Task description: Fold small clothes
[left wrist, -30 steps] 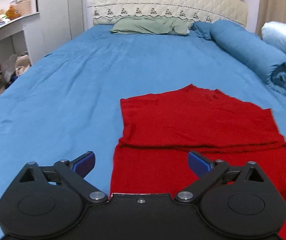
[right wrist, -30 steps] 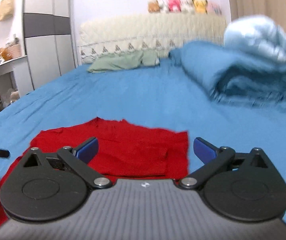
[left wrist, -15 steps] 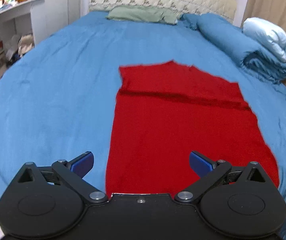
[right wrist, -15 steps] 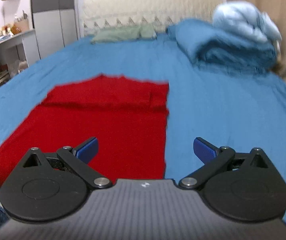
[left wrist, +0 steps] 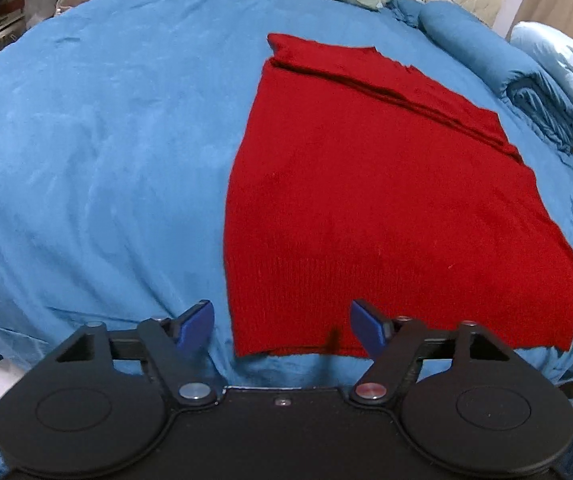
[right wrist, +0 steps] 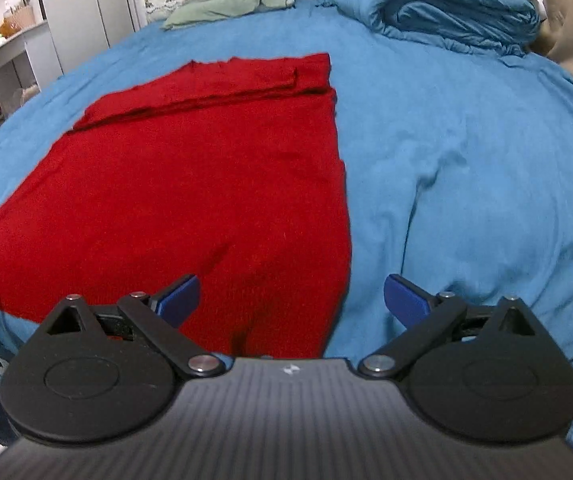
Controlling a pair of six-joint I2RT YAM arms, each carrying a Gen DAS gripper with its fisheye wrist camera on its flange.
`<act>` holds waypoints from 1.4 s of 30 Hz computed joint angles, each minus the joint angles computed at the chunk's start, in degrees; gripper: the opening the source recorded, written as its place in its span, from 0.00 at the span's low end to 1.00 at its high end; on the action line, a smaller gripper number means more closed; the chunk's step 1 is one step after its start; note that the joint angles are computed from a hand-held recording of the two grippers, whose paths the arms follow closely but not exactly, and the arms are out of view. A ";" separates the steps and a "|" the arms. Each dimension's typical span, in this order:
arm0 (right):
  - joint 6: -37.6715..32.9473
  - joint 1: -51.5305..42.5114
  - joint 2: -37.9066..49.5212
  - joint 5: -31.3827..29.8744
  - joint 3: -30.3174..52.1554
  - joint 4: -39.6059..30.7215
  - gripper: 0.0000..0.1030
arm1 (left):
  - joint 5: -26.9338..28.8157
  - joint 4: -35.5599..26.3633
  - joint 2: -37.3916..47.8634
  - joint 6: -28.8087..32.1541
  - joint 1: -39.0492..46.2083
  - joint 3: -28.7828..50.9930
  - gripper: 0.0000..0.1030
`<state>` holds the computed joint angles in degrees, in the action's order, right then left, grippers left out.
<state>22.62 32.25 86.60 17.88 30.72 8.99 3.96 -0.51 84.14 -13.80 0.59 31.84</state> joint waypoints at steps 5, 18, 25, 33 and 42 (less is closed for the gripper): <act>0.87 -1.59 1.99 -2.27 0.59 -1.68 0.93 | -0.97 2.84 2.18 0.12 -0.97 -0.42 0.66; 5.49 -5.98 8.63 -10.28 1.08 2.16 0.71 | -1.83 6.23 4.39 1.12 -1.25 -2.26 0.56; 4.05 -4.74 6.88 -10.14 0.23 2.37 0.23 | -0.82 4.68 2.97 1.47 -0.92 -2.47 0.08; 5.93 -6.16 -3.26 -14.61 -1.73 -0.74 0.21 | 4.26 -4.24 -6.97 2.38 1.59 -1.81 0.05; 4.82 -14.08 -8.49 -25.06 14.04 -7.33 0.21 | 16.36 -12.26 -7.68 0.58 9.01 17.44 0.05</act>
<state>27.44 18.16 78.11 -7.18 44.77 1.66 20.32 -12.77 76.45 -13.22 9.60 49.28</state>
